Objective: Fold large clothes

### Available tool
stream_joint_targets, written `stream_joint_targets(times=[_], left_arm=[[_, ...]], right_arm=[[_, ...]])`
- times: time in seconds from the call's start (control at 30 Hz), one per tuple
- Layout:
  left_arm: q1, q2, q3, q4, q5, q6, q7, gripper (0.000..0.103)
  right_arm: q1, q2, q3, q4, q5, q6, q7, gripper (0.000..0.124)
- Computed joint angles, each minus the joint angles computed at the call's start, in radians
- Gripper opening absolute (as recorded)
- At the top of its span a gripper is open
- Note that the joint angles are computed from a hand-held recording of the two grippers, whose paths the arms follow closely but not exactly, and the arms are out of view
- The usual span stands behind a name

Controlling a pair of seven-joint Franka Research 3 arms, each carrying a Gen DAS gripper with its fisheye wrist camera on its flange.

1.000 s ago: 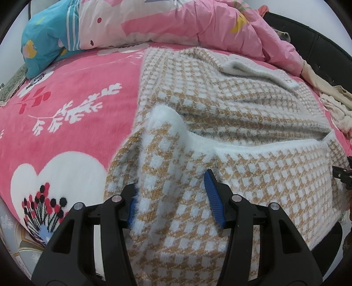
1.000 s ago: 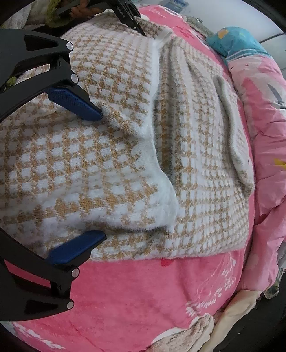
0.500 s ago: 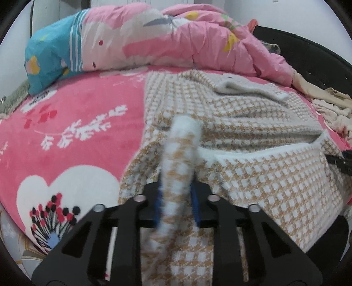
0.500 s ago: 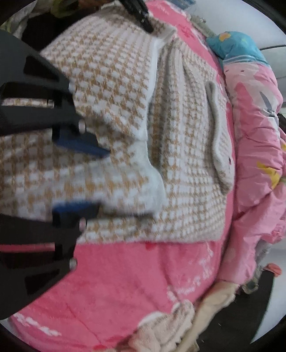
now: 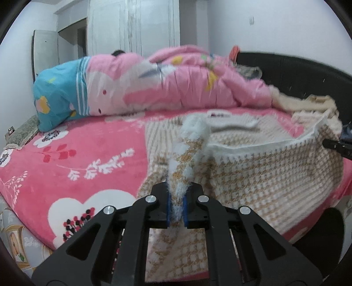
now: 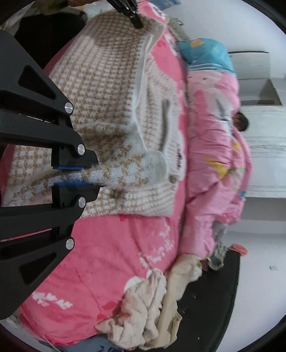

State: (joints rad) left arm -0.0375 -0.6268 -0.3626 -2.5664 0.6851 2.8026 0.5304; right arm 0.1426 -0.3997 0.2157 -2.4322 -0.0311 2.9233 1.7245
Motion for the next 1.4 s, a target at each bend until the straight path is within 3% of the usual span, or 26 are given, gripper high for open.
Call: stream_joint_targets(times=[0.1,0.23,0.43,0.53,0.77,0.9,0.97,1.03,1.1,1.13,1.17,1.2,1.27,1.4], left_arm=[[-0.006,-0.034,0.017,-0.001,-0.005,0.015,0.010,0.007],[0.039,-0.016,0.014,0.048,0.018,0.057,0.033,0.007],[0.166,0.136,-0.015,0.218,0.103,0.114,0.050,0.007],[0.178,0.256,0.009,0.323,0.123,0.124,0.067,0.007],[0.107,0.554,0.105,0.589,0.117,0.057,0.180,0.007],[0.061,0.715,0.156,0.727,-0.056,-0.016,0.360,0.007],[0.063,0.794,0.155,0.791,-0.225,-0.076,0.494,0.008],[0.073,0.871,0.149,0.870,-0.381,-0.185,0.593,0.017],[0.062,0.910,0.167,0.916,-0.440,-0.269,0.607,0.032],[0.054,0.918,0.186,0.928,-0.454,-0.299,0.588,0.047],[0.048,0.906,0.199,0.909,-0.470,-0.290,0.576,0.059],[0.052,0.887,0.207,0.884,-0.498,-0.265,0.570,0.061],[0.064,0.821,0.218,0.807,-0.549,-0.196,0.560,0.066],[0.064,0.633,0.227,0.617,-0.643,-0.079,0.598,0.073]], right_arm=[[0.008,-0.017,-0.013,0.008,0.014,0.028,-0.011,0.007],[-0.030,0.024,0.013,0.069,-0.011,0.063,-0.010,0.007],[-0.040,0.194,0.002,0.260,-0.045,0.109,-0.027,0.007],[0.009,0.312,-0.049,0.393,-0.021,0.093,-0.066,0.007],[0.105,0.626,-0.154,0.757,-0.002,-0.037,-0.113,0.007],[0.130,0.802,-0.182,0.972,0.056,-0.172,-0.160,0.007],[0.127,0.886,-0.182,1.077,0.094,-0.259,-0.188,0.007],[0.113,0.974,-0.173,1.195,0.144,-0.379,-0.212,0.008],[0.094,1.047,-0.164,1.304,0.195,-0.508,-0.215,0.017],[0.089,1.064,-0.166,1.330,0.212,-0.546,-0.208,0.031],[0.086,1.065,-0.171,1.332,0.226,-0.556,-0.196,0.043],[0.070,1.045,-0.162,1.304,0.260,-0.546,-0.198,0.046],[0.052,0.987,-0.153,1.228,0.306,-0.514,-0.210,0.066],[0.034,0.780,-0.148,0.970,0.376,-0.418,-0.251,0.074]])
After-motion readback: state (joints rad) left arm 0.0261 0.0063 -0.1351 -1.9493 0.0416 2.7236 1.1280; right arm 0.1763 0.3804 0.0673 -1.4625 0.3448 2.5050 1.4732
